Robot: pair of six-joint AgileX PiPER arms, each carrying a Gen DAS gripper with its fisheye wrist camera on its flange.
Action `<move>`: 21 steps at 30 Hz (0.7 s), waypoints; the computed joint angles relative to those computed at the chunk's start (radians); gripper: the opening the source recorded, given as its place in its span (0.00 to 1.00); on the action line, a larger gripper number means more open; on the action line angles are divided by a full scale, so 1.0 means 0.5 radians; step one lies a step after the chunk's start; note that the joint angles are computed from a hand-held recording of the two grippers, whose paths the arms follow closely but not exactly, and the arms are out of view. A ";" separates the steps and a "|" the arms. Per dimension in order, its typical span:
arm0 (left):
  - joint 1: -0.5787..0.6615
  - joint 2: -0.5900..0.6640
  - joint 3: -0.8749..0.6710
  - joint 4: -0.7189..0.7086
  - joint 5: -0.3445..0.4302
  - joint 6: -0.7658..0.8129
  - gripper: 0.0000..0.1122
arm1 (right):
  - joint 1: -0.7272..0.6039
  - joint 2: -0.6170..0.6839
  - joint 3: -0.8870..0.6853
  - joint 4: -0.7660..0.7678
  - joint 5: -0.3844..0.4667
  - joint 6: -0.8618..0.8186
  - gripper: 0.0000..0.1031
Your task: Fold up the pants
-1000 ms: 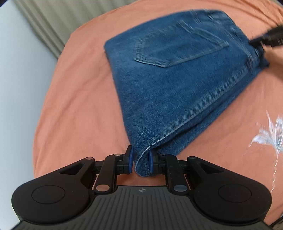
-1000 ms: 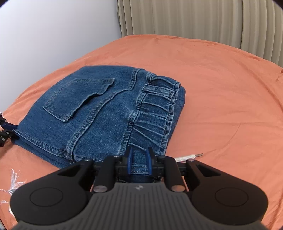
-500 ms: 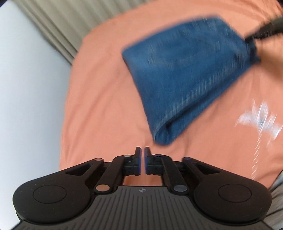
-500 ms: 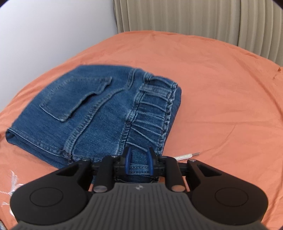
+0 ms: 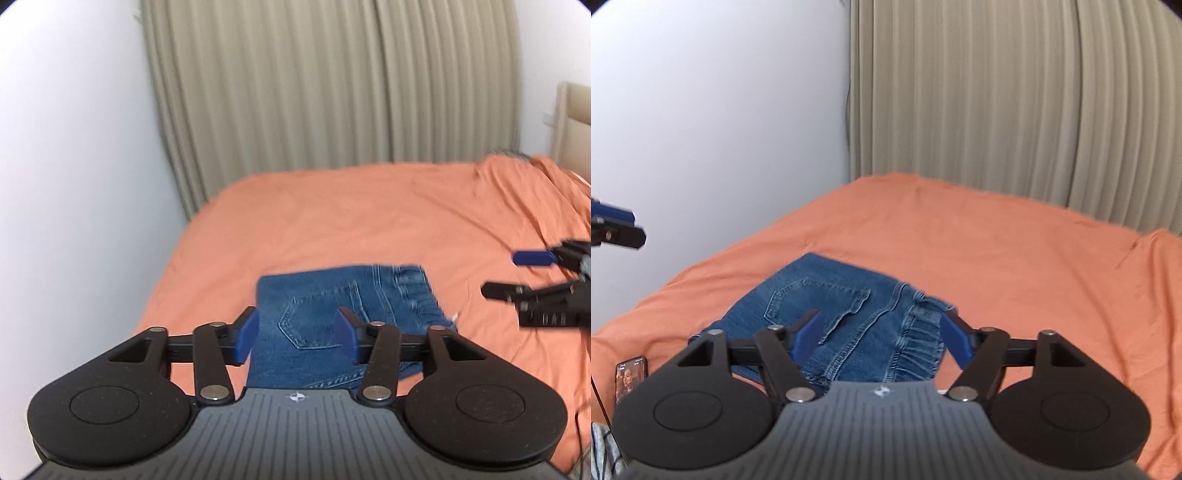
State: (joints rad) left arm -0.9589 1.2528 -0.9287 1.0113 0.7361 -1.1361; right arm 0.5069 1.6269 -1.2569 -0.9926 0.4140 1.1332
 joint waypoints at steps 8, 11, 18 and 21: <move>-0.756 0.247 0.124 0.409 0.828 -0.797 0.81 | 0.490 -0.282 0.379 -0.528 0.484 0.714 0.77; -0.755 0.320 0.172 0.402 0.773 -0.960 0.81 | 0.627 -0.288 0.433 -0.513 0.627 0.831 0.77; -0.660 0.463 0.234 0.286 0.540 -1.183 0.82 | 0.740 -0.222 0.544 -0.488 0.724 1.249 0.77; -0.642 0.482 0.247 0.201 0.449 -1.196 0.82 | 0.737 -0.174 0.582 -0.463 0.720 1.333 0.77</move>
